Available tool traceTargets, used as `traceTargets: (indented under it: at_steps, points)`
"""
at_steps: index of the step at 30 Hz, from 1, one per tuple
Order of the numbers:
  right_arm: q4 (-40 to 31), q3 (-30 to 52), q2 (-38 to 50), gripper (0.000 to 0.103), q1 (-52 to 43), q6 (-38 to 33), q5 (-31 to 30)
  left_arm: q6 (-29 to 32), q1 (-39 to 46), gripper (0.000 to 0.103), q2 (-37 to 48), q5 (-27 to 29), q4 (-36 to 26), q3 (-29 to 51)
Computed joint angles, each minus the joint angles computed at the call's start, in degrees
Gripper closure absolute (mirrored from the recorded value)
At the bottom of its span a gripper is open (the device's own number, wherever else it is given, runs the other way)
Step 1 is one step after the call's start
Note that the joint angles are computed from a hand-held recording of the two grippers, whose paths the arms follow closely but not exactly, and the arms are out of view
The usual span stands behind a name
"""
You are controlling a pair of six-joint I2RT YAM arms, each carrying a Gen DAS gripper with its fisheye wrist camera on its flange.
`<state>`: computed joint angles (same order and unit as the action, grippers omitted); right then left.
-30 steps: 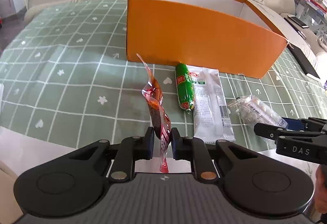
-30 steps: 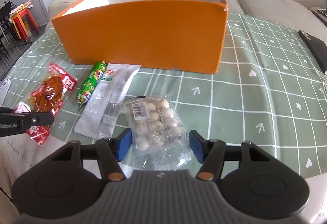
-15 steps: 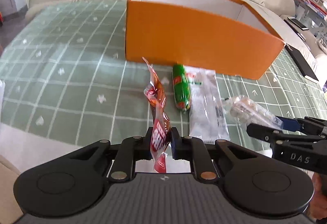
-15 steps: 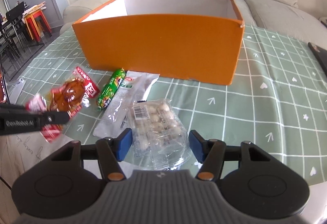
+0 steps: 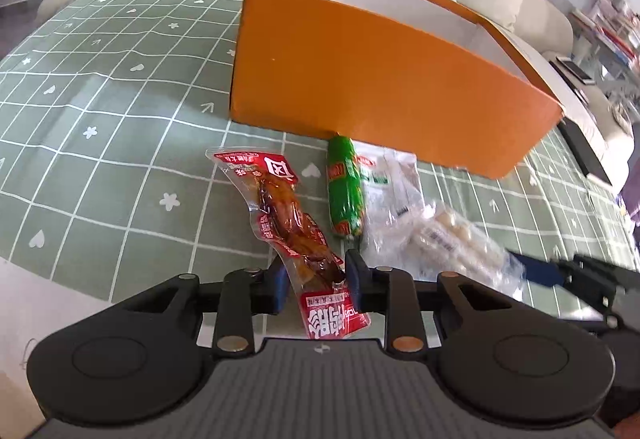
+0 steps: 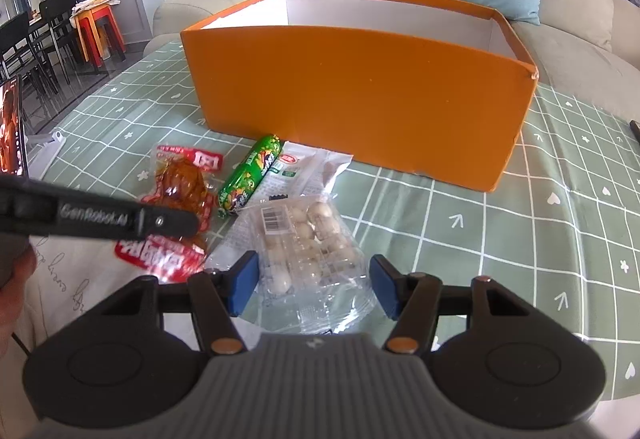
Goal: Organize snacks
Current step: 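Carry the red packet toward the box with the left tool while the right tool grasps the clear egg packet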
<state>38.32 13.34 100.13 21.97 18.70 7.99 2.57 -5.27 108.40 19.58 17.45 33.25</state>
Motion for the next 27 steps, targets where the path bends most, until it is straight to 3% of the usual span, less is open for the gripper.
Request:
traceTargets:
  at_steps: [10, 27]
  points:
    - [-0.04, 0.58, 1.48, 0.044, -0.50, 0.13, -0.96, -3.05, 0.99, 0.086, -0.39, 1.20, 0.31, 0.31]
    - [-6.77, -3.73, -14.00, 0.045, 0.60, 1.43, 1.40, -3.76, 4.31, 0.088, -13.83, 6.04, -2.70, -5.56]
